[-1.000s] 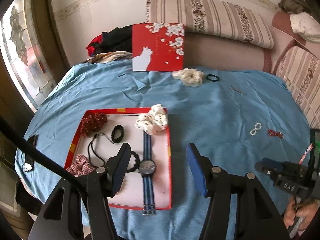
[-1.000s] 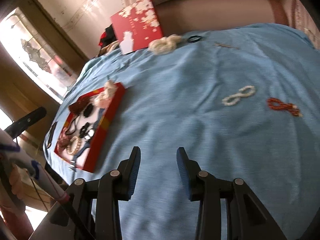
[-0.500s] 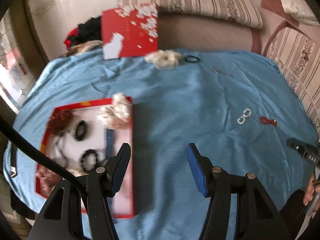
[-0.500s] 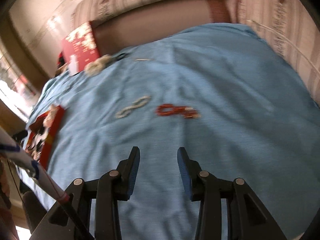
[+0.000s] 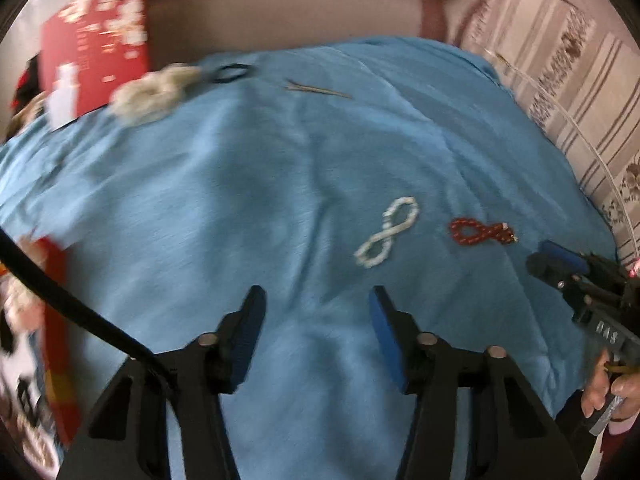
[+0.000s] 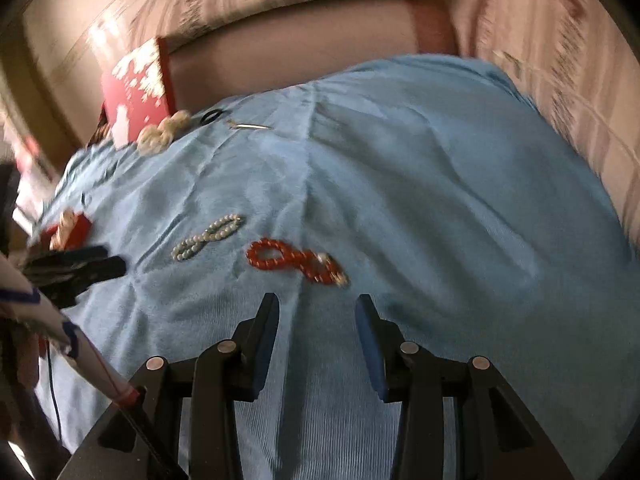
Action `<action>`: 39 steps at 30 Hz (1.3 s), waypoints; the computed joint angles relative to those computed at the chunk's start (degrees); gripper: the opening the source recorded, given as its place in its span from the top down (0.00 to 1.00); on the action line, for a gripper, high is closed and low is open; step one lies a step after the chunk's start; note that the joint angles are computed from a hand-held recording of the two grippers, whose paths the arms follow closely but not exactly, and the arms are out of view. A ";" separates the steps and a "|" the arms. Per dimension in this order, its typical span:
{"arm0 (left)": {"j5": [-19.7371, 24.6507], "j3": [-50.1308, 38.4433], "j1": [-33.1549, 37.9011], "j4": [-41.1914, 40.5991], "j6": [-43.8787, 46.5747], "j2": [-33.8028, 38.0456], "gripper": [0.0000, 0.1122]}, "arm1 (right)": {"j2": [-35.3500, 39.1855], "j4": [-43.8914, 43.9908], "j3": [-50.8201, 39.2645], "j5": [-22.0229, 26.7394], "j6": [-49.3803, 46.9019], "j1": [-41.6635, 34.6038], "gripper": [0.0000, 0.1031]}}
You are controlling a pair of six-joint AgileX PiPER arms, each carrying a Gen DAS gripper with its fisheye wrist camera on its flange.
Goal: Organize jewelry
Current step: 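Move left tool to the pearl bracelet while right tool moves to the red bead bracelet, then grasp the pearl bracelet with left tool while right tool grasps the red bead bracelet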
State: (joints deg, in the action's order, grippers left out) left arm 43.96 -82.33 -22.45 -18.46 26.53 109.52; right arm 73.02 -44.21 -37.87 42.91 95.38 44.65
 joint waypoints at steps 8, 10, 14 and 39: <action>3.53 -11.60 -5.19 0.83 2.70 10.64 0.71 | 7.35 0.57 -5.77 -3.40 -19.09 -3.60 0.58; 2.21 -11.88 -6.37 2.14 3.35 10.95 0.71 | 9.35 1.41 -6.93 -4.01 -22.89 -4.52 0.58; 7.07 -17.01 -6.35 1.14 3.29 13.29 0.95 | 12.54 4.07 -7.92 -5.93 -28.39 -7.19 0.67; 13.21 17.74 23.98 -18.73 20.23 -22.50 0.95 | -4.16 8.28 -9.89 0.68 -11.04 2.94 0.92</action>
